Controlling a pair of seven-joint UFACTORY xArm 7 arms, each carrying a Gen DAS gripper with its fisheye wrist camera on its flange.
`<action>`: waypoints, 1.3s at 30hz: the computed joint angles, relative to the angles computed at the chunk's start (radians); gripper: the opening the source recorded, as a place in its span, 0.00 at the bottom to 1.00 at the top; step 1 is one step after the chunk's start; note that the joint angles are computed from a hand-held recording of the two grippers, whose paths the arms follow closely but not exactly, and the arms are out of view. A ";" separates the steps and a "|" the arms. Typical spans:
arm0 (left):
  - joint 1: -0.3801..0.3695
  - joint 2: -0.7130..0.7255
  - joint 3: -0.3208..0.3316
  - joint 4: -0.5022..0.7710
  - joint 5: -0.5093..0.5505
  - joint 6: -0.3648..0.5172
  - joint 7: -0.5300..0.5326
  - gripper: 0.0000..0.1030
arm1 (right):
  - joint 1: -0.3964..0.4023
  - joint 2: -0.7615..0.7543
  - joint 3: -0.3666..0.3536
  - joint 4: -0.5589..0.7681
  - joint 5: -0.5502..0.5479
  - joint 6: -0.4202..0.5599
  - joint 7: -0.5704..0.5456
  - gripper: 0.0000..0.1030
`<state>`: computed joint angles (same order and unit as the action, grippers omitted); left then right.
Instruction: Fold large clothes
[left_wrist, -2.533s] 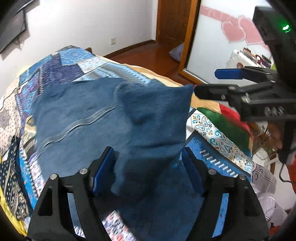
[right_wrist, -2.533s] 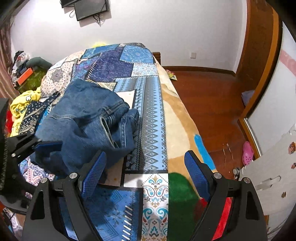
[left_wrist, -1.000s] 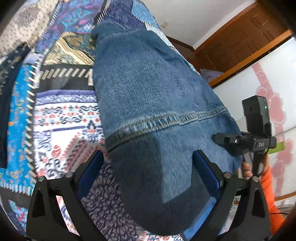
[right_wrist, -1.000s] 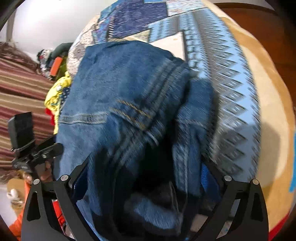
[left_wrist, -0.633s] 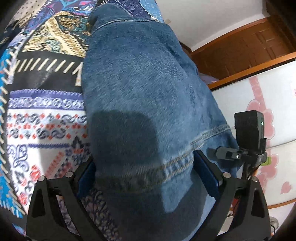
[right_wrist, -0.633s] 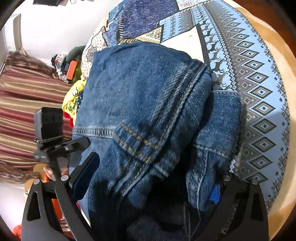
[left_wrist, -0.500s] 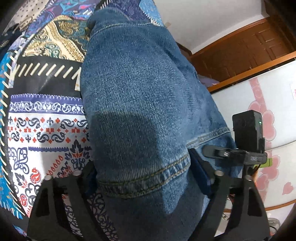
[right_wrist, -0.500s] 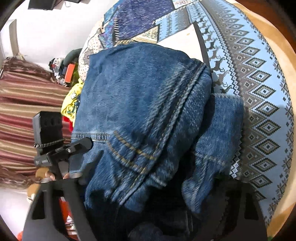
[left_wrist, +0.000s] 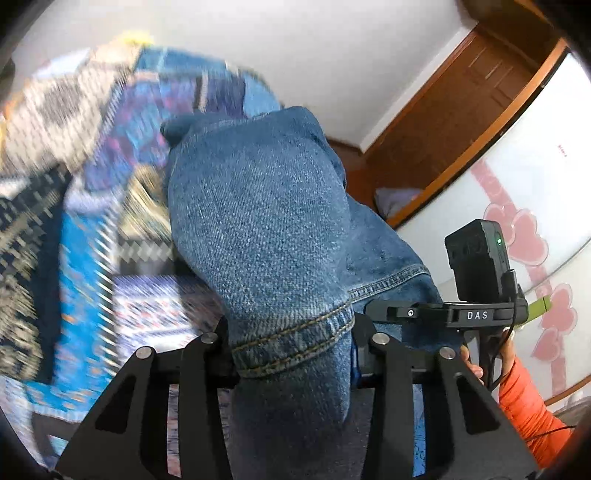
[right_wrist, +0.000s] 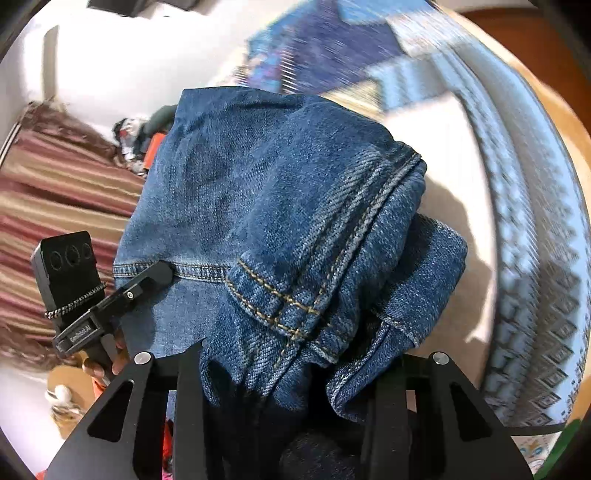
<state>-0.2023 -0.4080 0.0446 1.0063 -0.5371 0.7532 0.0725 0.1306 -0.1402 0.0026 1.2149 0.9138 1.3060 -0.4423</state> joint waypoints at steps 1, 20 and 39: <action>0.010 -0.019 0.011 0.007 0.009 0.003 0.009 0.39 | 0.010 -0.004 0.010 0.019 0.020 -0.013 0.004 0.33; 0.230 0.031 0.341 0.108 -0.038 0.145 0.401 0.40 | 0.291 0.323 0.251 0.367 0.030 -0.407 0.134 0.33; 0.494 0.089 0.205 -0.068 0.049 0.062 0.408 0.70 | 0.345 0.435 0.294 0.422 -0.344 -0.410 0.276 0.39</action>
